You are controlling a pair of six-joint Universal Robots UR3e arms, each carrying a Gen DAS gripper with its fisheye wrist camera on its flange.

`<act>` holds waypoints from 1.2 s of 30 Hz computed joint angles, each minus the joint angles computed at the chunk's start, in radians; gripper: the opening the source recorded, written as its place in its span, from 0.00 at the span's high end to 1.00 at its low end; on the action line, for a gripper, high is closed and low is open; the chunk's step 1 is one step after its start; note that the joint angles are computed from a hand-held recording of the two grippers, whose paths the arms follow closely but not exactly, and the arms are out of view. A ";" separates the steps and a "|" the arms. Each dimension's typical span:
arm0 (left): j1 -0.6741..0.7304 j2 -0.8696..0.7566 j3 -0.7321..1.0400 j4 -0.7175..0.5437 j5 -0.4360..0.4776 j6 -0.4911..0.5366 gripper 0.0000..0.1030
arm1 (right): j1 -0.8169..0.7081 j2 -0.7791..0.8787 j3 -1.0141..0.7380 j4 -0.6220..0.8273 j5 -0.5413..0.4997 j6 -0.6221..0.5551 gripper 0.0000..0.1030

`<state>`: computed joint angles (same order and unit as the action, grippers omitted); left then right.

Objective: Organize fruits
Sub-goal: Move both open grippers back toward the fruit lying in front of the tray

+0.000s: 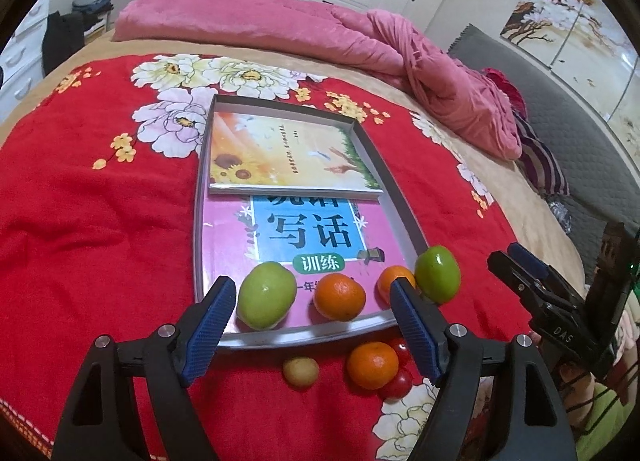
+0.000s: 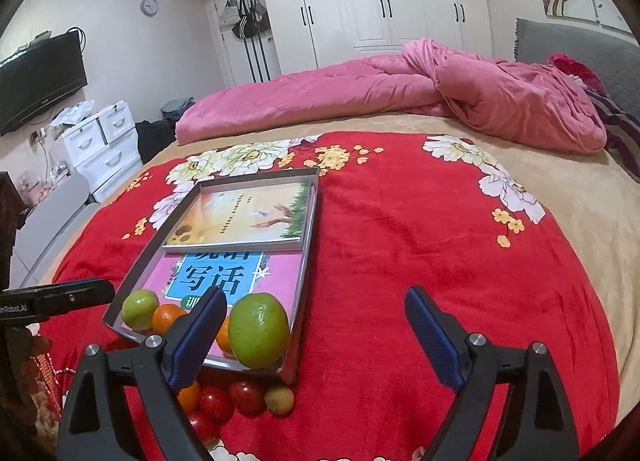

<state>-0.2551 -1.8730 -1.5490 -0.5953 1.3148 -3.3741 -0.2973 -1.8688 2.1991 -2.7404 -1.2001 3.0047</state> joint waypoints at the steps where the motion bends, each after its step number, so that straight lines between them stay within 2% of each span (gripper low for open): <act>1: -0.001 0.003 -0.003 -0.001 -0.002 0.000 0.22 | -0.004 -0.007 0.003 0.007 0.004 -0.005 0.12; 22: -0.042 0.054 -0.043 -0.052 -0.036 0.037 0.22 | 0.027 -0.115 0.040 0.156 0.023 -0.051 0.07; 36: -0.068 0.067 -0.053 -0.078 -0.048 0.072 0.22 | 0.144 -0.132 0.043 0.249 -0.032 -0.058 0.06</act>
<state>-0.3231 -1.8060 -1.6024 -0.6734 1.2673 -3.3018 -0.1531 -2.0007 2.2425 -2.4912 -1.2319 2.9466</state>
